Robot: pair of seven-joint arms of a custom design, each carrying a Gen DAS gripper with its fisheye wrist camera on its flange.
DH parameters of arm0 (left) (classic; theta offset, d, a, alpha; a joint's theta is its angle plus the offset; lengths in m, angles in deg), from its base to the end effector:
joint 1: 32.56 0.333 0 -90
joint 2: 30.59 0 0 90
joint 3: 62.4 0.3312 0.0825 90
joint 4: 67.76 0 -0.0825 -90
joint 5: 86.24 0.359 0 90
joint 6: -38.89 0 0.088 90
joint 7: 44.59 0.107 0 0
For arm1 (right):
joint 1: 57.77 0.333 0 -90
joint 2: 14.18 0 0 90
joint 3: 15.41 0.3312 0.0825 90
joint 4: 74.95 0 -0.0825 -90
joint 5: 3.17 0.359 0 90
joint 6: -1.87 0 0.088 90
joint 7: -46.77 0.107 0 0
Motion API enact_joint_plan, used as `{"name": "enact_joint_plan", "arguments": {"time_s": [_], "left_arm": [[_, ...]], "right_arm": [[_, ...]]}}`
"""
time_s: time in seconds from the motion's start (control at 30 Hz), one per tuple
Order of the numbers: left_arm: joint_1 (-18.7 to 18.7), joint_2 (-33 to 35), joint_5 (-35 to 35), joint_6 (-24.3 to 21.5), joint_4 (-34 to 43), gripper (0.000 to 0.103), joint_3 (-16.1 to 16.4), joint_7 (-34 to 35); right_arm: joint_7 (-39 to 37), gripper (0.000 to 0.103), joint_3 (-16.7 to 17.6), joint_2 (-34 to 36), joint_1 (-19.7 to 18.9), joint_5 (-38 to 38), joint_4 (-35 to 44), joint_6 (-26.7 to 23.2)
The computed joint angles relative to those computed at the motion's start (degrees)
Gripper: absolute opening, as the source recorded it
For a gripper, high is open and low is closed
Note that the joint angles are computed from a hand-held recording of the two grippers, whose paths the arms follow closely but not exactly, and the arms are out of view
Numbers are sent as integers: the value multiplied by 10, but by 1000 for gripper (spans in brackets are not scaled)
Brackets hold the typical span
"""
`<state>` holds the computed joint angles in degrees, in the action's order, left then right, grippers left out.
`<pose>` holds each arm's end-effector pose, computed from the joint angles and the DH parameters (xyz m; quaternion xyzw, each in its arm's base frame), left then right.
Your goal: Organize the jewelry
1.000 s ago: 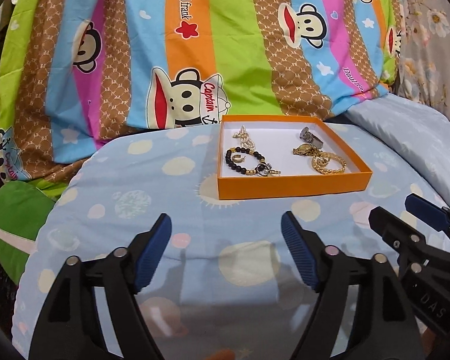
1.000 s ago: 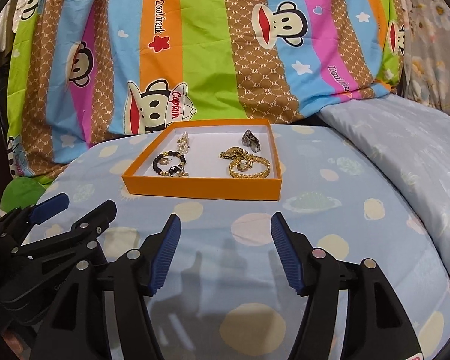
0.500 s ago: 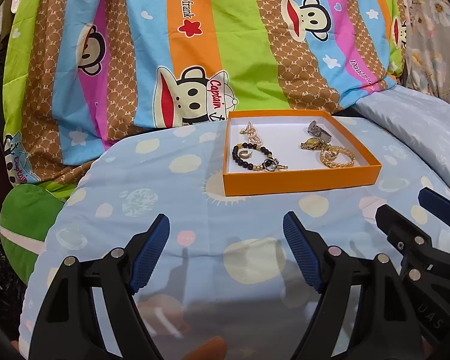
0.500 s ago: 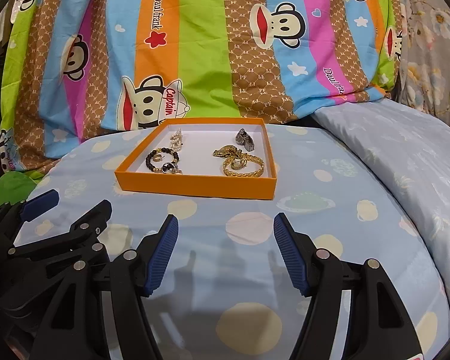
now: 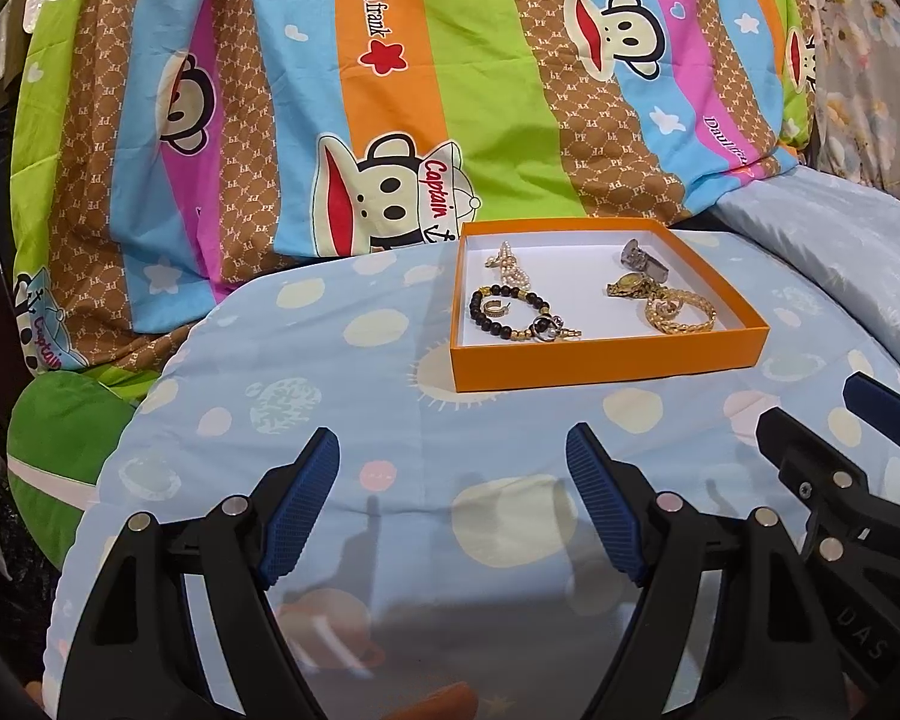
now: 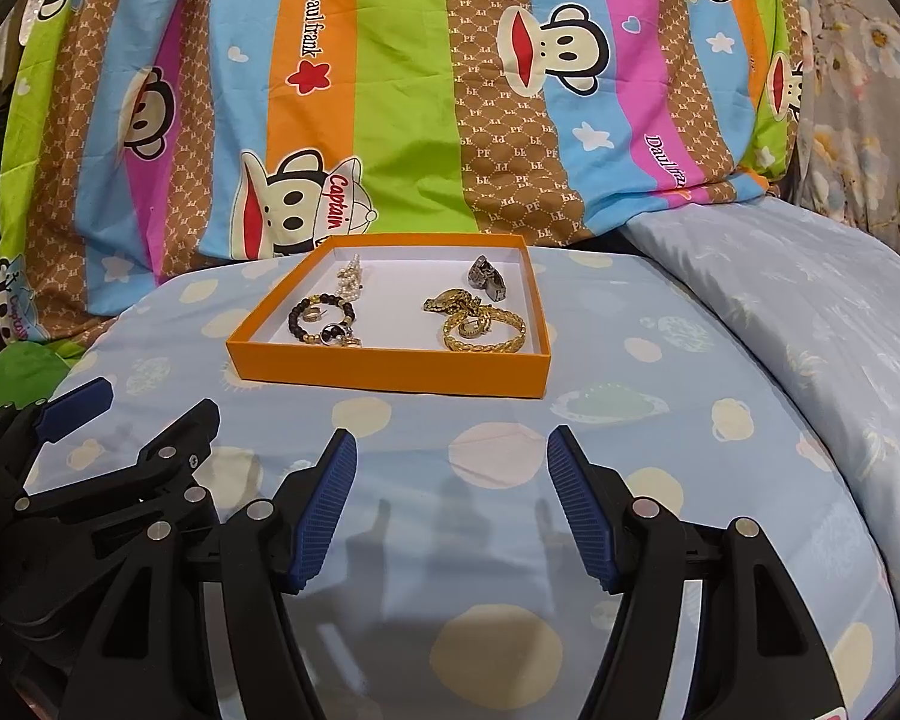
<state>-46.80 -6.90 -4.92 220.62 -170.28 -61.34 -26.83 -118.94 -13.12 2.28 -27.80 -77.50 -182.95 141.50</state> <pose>0.6014 -0.2350 0.4065 -0.4888 0.7447 -0.3396 0.3020 0.5345 0.3325 0.4134 -0.5221 0.7201 -0.3658 0.2740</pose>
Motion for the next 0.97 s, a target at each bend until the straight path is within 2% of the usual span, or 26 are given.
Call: {"name": "enact_joint_plan", "arguments": {"time_s": [0.37, 0.5, 0.7, 0.87, 0.97], "left_arm": [[1, 0, 0, 0, -1, 76, -1, 0], [-5, -1, 28, -1, 4, 75, 6, -29], [4, -2, 47, -6, 5, 75, -4, -45], [14, 0, 22, -14, 3, 75, -18, -15], [10, 0, 15, -14, 3, 75, -14, -8]], "right_arm": [[-1, 65, 0, 1, 0, 1, 1, 0], [1, 65, -1, 0, 1, -2, 0, 0], [2, 65, -1, -1, -1, -3, -2, 1], [-4, 65, -1, -3, -3, 1, -3, 0], [-5, 65, -1, -5, -4, 1, -6, -2]]}}
